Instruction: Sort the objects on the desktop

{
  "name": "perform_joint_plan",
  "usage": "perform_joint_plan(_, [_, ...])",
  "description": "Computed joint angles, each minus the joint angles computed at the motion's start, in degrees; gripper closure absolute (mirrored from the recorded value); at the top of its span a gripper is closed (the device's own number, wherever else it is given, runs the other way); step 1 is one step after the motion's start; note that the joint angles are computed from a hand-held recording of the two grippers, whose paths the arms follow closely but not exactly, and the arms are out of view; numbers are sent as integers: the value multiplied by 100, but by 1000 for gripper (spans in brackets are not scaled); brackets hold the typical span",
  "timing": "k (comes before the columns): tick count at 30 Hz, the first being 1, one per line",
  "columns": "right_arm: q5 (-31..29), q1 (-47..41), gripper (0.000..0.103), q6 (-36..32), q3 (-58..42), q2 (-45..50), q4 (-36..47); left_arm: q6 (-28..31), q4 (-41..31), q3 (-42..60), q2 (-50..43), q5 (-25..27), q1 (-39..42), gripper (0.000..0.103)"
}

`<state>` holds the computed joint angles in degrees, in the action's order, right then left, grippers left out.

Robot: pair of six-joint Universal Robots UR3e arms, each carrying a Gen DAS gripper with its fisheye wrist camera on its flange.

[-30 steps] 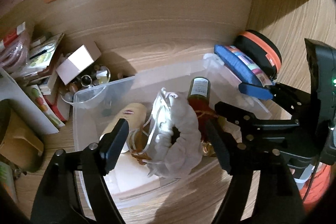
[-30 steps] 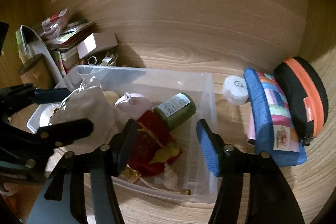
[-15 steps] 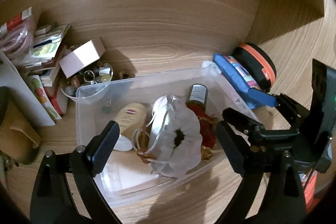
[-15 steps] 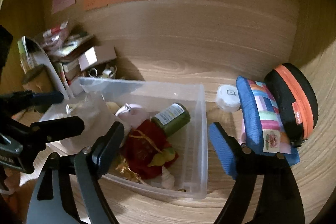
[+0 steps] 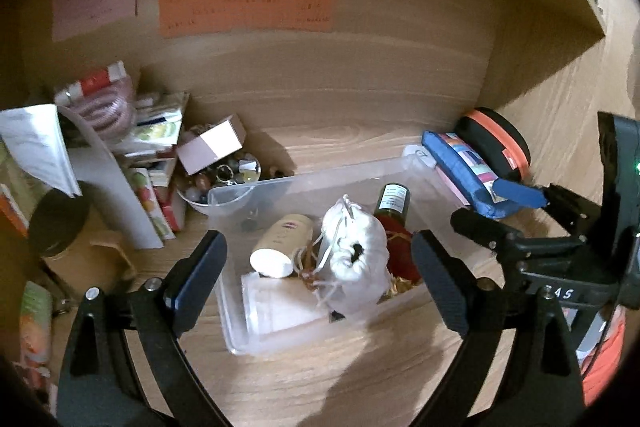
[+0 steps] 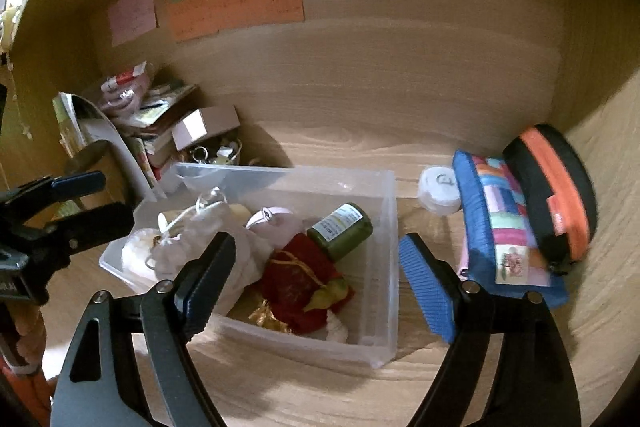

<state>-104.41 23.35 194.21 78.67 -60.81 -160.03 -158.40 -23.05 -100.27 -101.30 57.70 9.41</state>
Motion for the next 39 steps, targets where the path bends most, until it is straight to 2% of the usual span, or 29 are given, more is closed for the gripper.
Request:
perform_joint_plan(3, [-181,141,21,47,129,-174,-7,127,34,-419,403,-263,167,6])
perform_joint_plan(4, [-238,193,21,60,161,-228,-2,157,65,-599,588,-357,252,3])
perform_joint_plan(8, [-563,475,21,117,394,-506,-50,100,442,-1283,1243,-587,549,1])
perform_joint_plan(13, [-1163,937,7,206,625,-761,-167,194,610,-2083,2063,-1083,1012,1])
perform_joint_plan(18, [-1868,1425,4,185,664,-796,-298,216,662,-2647,2683,-1177,1265,0])
perform_joint_plan(24, [-2431,1873,0,294,616,-738,-290,63,840,-3101,3062,-1026,1341,0])
perform_joint_plan(27, [-2813,2067,0,430,564,-631,-259,118,719,-3237,3198,-1134,1447,0])
perform_joint_plan(30, [-2898,2134,0,604,722,-665,-350,30,889,-3357,3219,-962,1396,0])
perform_joint_plan(34, [-3150,2227,0,806,868,-654,-380,65,869,-3478,3245,-991,1408,0])
perform_joint_plan(39, [-3370,2218,0,1118,1042,-678,-162,-59,1302,-3629,3122,-707,1232,0])
